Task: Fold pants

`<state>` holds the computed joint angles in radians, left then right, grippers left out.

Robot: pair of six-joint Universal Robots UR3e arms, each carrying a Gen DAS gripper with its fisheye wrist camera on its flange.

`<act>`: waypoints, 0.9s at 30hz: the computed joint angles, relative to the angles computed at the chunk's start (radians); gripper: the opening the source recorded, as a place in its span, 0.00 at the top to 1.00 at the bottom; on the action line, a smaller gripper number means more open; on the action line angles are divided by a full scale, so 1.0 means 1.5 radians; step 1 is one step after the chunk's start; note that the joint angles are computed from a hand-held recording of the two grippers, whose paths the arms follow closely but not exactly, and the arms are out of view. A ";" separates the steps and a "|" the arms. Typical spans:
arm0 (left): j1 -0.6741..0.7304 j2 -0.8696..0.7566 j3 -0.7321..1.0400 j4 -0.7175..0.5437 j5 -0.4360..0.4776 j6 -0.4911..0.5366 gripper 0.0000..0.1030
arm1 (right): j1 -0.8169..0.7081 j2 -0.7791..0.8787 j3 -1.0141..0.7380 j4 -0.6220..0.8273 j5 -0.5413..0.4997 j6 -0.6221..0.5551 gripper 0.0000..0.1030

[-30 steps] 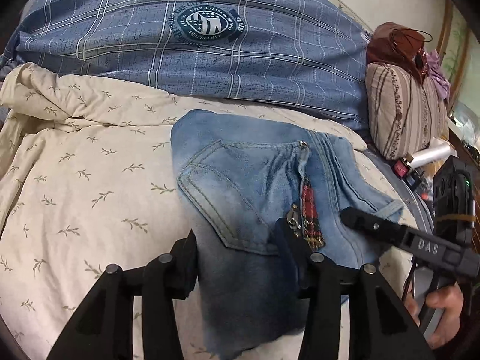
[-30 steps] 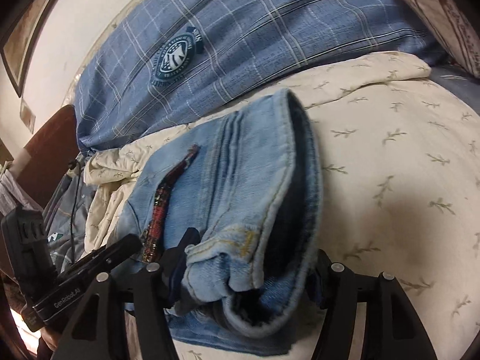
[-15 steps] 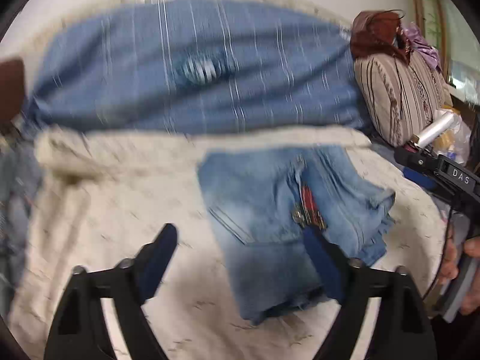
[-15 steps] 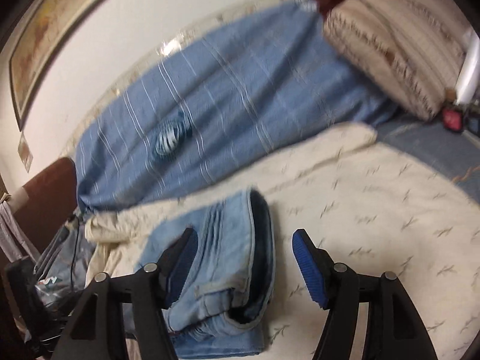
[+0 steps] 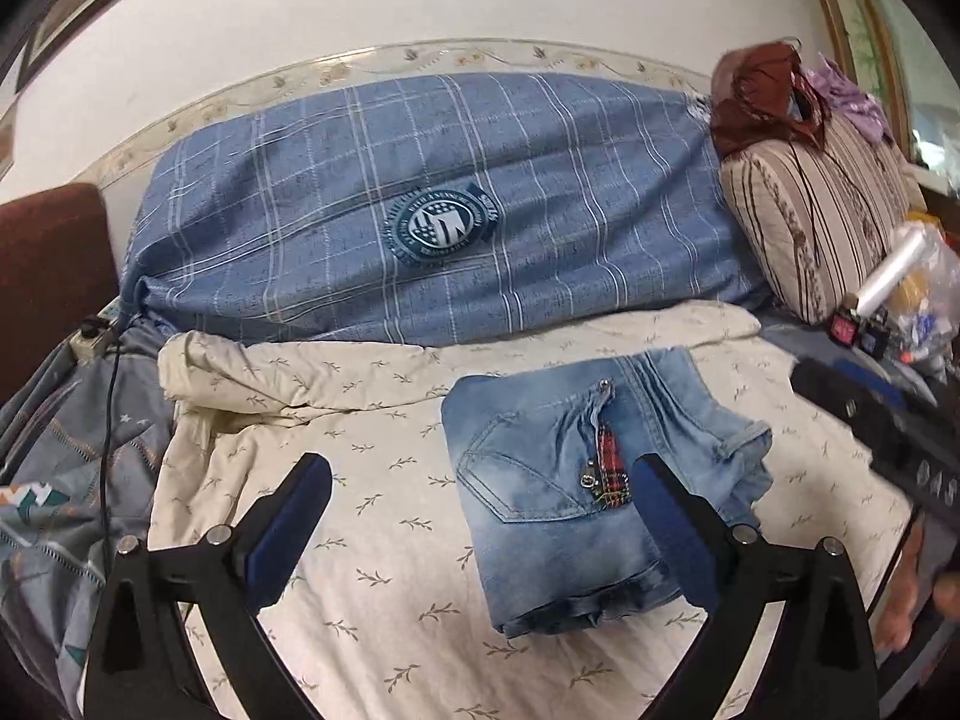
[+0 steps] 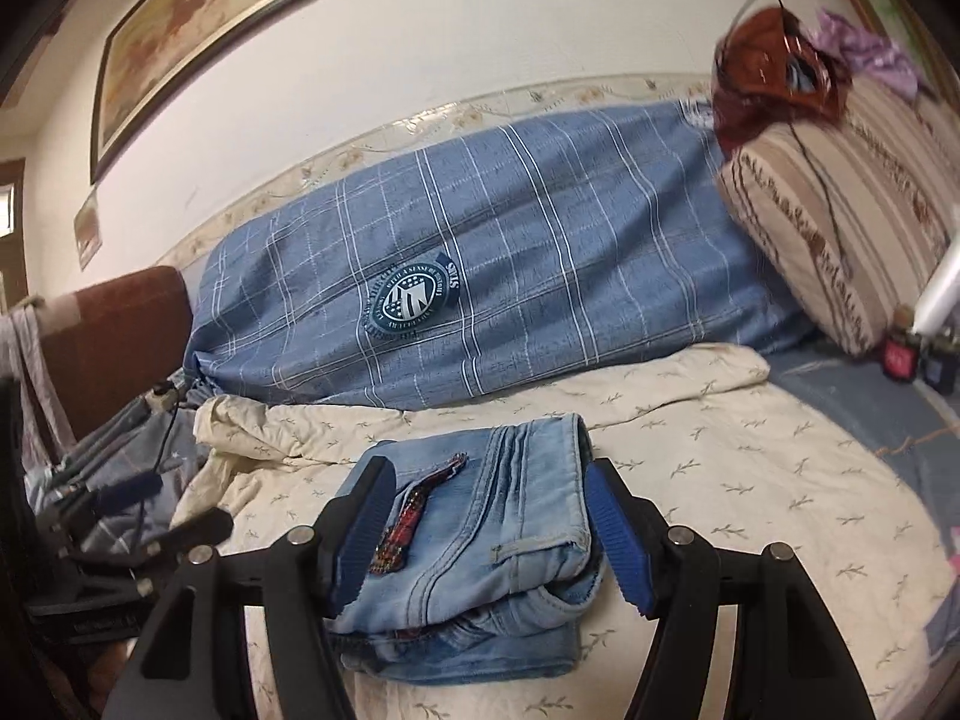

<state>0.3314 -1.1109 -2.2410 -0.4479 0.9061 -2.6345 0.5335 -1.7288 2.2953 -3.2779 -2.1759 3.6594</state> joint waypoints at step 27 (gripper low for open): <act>-0.053 -0.082 -0.019 0.111 0.137 -0.058 0.01 | 0.016 0.026 -0.014 0.079 -0.016 0.010 0.28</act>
<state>0.2514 -1.2338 -2.2687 -0.2820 1.1118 -2.7219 0.5576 -1.6896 2.2742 -3.1590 -2.1993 3.6751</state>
